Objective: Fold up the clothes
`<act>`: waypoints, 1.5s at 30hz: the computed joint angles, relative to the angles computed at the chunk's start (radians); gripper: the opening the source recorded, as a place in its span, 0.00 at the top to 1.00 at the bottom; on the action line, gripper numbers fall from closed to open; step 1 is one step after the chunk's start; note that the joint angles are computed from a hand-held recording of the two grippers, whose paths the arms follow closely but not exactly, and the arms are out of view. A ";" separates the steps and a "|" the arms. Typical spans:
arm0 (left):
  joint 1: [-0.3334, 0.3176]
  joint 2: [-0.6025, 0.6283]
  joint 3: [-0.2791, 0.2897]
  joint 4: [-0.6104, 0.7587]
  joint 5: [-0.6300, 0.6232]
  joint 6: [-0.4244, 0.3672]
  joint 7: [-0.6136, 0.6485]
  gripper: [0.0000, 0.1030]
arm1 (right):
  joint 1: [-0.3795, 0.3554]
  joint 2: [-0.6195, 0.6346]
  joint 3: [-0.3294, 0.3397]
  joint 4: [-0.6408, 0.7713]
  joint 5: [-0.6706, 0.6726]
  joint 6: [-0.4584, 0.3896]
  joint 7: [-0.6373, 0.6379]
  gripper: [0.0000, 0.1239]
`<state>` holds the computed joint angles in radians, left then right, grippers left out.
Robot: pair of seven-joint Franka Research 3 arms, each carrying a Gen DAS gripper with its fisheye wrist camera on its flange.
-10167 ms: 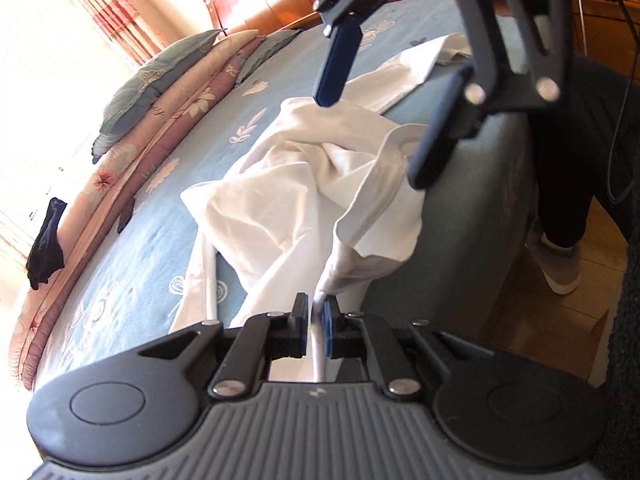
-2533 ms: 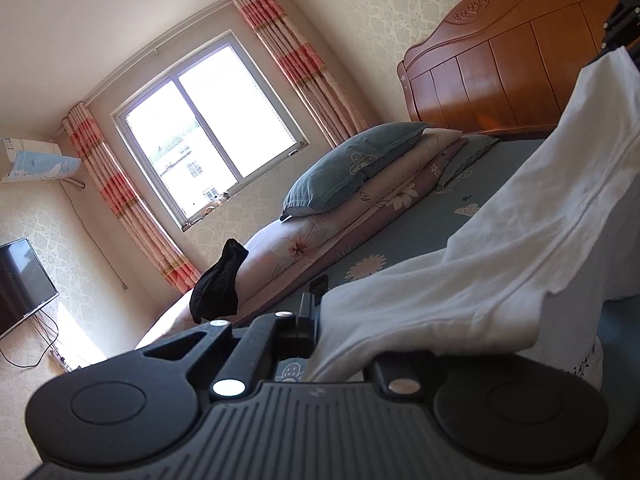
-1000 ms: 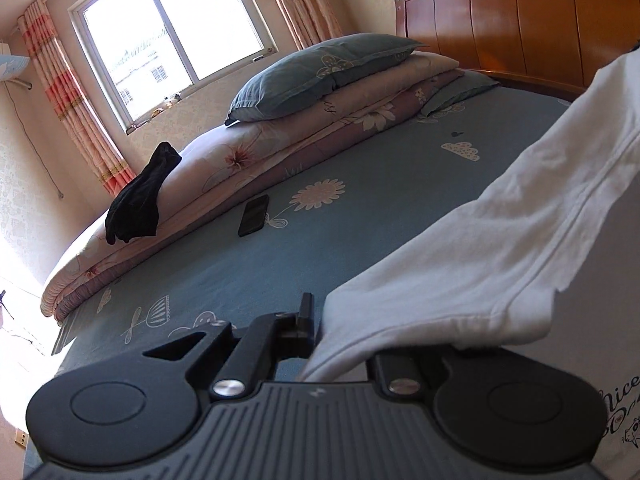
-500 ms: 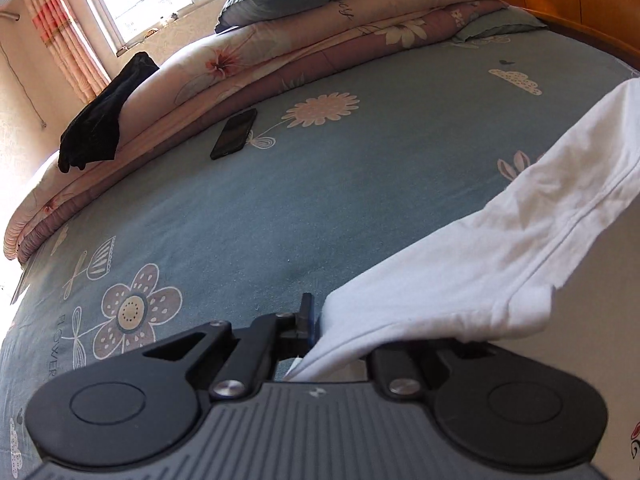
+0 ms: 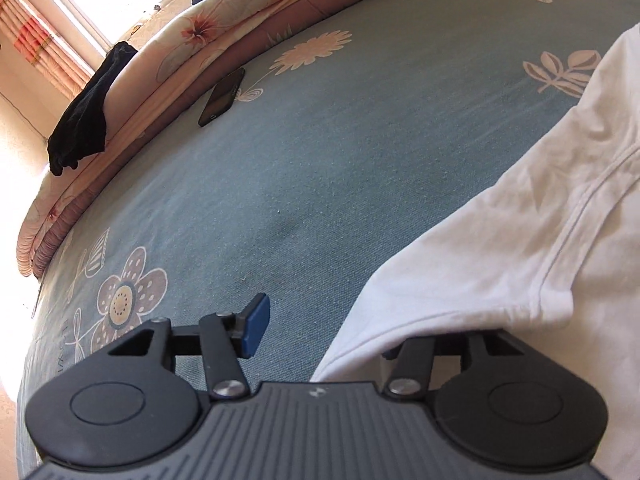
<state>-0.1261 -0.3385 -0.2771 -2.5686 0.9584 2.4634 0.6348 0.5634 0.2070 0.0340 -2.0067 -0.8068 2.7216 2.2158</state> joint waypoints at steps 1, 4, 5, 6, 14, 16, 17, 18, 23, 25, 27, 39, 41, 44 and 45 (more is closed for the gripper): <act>-0.007 -0.018 -0.006 -0.008 0.000 -0.014 0.012 0.47 | -0.001 -0.023 -0.001 -0.023 -0.006 0.005 0.001 0.55; -0.029 -0.070 -0.019 -0.032 -0.010 -0.053 0.051 0.39 | -0.024 -0.100 0.022 -0.089 0.028 -0.009 -0.055 0.52; -0.038 -0.088 -0.021 -0.041 -0.024 -0.063 0.064 0.38 | -0.032 -0.131 0.030 -0.114 0.023 -0.016 -0.061 0.52; -0.049 -0.110 -0.020 -0.055 -0.044 -0.068 0.076 0.38 | -0.042 -0.161 0.039 -0.138 0.013 -0.024 -0.061 0.52; -0.151 -0.383 -0.008 -0.195 -0.277 -0.144 0.158 0.38 | -0.105 -0.508 0.068 -0.436 0.265 -0.014 -0.198 0.52; -0.187 -0.468 -0.016 -0.230 -0.334 -0.172 0.168 0.38 | -0.069 -0.607 0.027 -0.522 0.408 -0.015 -0.284 0.52; -0.206 -0.511 -0.020 -0.245 -0.362 -0.188 0.172 0.38 | -0.044 -0.664 -0.001 -0.572 0.480 -0.015 -0.327 0.52; -0.227 -0.553 -0.025 -0.259 -0.389 -0.207 0.175 0.37 | -0.026 -0.710 -0.019 -0.615 0.534 -0.019 -0.359 0.52; -0.344 -0.719 -0.065 -0.321 -0.515 -0.243 0.126 0.33 | -0.028 -0.883 -0.011 -0.794 0.662 -0.025 -0.410 0.52; -0.393 -0.750 -0.079 -0.342 -0.568 -0.228 0.074 0.31 | -0.037 -0.926 0.005 -0.848 0.696 -0.022 -0.417 0.52; -0.442 -0.758 -0.087 -0.358 -0.619 -0.199 0.025 0.30 | -0.041 -0.966 0.020 -0.897 0.734 -0.022 -0.421 0.52; -0.570 -0.699 -0.153 -0.325 -0.685 -0.182 -0.161 0.26 | 0.053 -1.030 -0.040 -1.011 0.983 0.091 -0.610 0.52; -0.580 -0.681 -0.154 -0.308 -0.675 -0.205 -0.150 0.26 | 0.060 -1.031 -0.040 -1.021 1.011 0.109 -0.644 0.59; -0.587 -0.651 -0.159 -0.284 -0.663 -0.243 -0.134 0.26 | 0.053 -1.034 -0.021 -1.030 1.046 0.125 -0.676 0.82; -0.587 -0.640 -0.162 -0.275 -0.658 -0.255 -0.130 0.26 | 0.046 -1.034 -0.012 -1.029 1.055 0.126 -0.686 0.85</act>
